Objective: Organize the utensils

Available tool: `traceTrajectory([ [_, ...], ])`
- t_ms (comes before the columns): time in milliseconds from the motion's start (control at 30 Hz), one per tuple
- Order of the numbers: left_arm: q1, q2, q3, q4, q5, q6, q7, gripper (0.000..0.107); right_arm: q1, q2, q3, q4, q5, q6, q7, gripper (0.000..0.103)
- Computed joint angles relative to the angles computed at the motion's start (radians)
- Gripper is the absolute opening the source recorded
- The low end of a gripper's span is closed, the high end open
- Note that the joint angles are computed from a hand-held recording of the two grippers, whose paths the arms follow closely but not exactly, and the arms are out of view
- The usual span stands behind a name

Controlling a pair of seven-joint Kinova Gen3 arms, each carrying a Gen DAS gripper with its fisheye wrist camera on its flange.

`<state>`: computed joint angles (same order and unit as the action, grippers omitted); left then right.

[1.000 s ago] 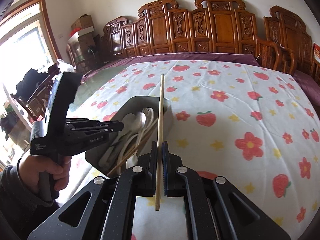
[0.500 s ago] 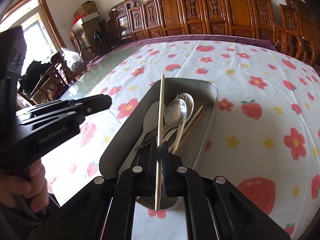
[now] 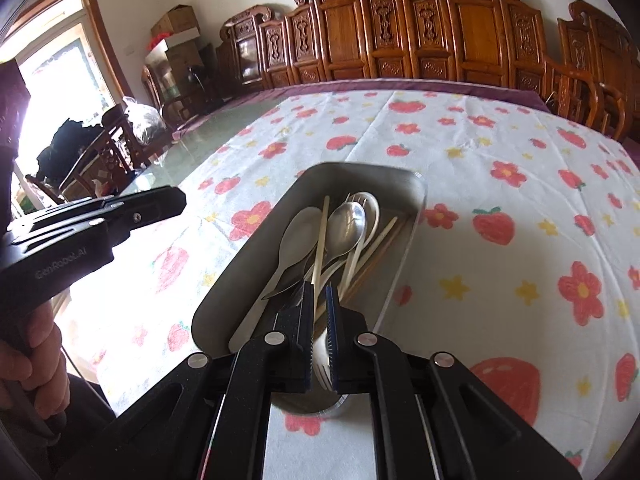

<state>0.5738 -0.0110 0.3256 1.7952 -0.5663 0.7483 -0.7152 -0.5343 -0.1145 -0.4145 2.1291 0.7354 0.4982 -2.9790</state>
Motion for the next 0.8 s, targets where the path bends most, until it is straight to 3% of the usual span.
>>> traceTrajectory([
  [200, 0.019, -0.045, 0.040, 0.002, -0.008, 0.052, 0.039, 0.007, 0.033, -0.173, -0.089, 0.022, -0.038, 0.123, -0.008, 0.026],
  [267, 0.023, -0.061, 0.063, 0.002, -0.016, 0.073, 0.055, 0.016, 0.049, -0.233, -0.118, 0.026, -0.065, 0.160, 0.003, 0.032],
  [300, 0.025, -0.070, 0.075, 0.005, -0.024, 0.082, 0.067, 0.026, 0.057, -0.261, -0.130, 0.026, -0.080, 0.182, 0.012, 0.036],
  [467, 0.031, -0.102, 0.136, -0.007, -0.037, 0.133, 0.105, 0.050, 0.115, -0.407, -0.209, 0.008, -0.162, 0.319, 0.040, 0.065],
  [533, 0.035, -0.114, 0.170, -0.014, -0.068, 0.151, 0.136, 0.075, 0.149, -0.459, -0.247, -0.012, -0.190, 0.385, 0.058, 0.075],
  [667, 0.052, -0.125, 0.254, -0.046, -0.146, 0.211, 0.208, 0.089, 0.216, -0.562, -0.306, -0.055, -0.232, 0.491, 0.111, 0.095],
  [800, 0.087, -0.123, 0.316, -0.077, -0.216, 0.276, 0.285, 0.095, 0.274, -0.652, -0.331, -0.098, -0.266, 0.567, 0.174, 0.100],
])
